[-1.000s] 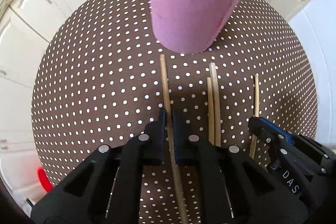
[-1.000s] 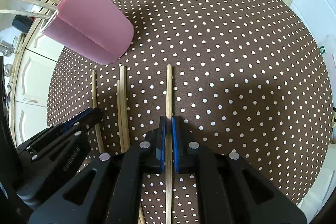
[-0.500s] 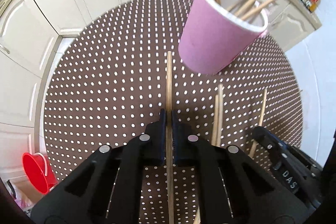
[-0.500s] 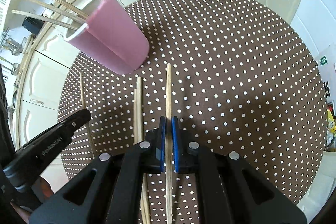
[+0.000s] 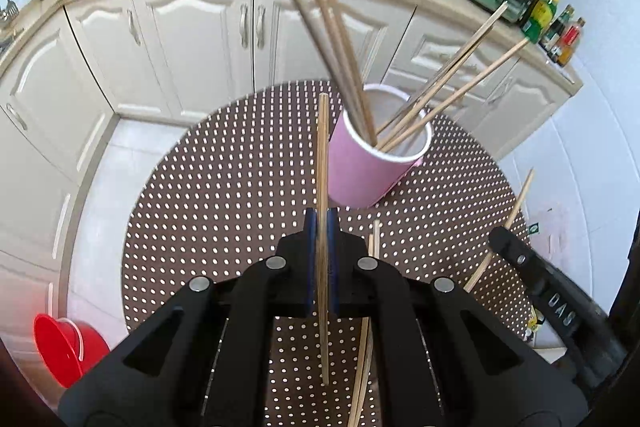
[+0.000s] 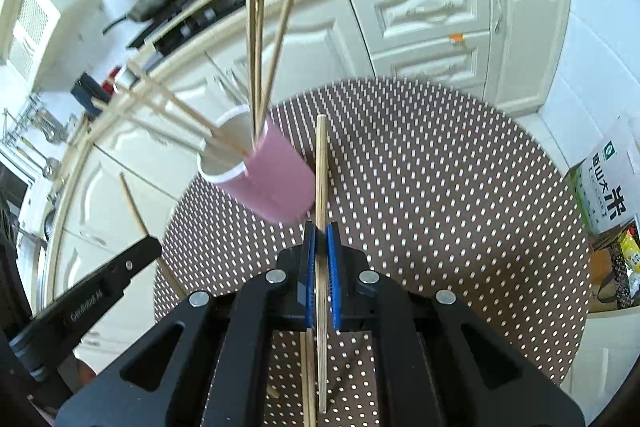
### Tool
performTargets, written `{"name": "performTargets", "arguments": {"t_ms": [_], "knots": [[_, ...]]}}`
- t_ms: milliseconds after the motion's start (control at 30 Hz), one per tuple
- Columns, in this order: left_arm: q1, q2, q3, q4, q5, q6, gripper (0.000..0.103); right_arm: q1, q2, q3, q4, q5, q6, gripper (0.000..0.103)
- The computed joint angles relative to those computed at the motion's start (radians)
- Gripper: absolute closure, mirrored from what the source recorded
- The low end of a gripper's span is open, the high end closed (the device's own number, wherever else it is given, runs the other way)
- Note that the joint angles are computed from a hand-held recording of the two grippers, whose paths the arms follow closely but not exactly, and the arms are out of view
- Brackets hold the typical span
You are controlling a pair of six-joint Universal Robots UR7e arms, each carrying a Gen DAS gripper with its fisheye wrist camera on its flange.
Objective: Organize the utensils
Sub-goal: 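Lift both tools' chopsticks up and carry them over the pink cup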
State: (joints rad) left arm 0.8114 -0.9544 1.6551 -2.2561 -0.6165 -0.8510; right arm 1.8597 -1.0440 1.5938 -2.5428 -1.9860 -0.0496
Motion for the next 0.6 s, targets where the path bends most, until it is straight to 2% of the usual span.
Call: {"name": "performTargets", "arguments": {"t_ms": [200, 600], "knots": [[-0.053, -0.029, 0.017, -0.001, 0.077, 0.004, 0.097, 0.016, -0.007, -0.019, -0.065, 0.017, -0.021, 0.098], [-0.108, -0.061, 0.005, -0.091, 0.14, 0.132, 0.097, 0.046, -0.009, -0.069, -0.157, 0.072, -0.074, 0.098]]}}
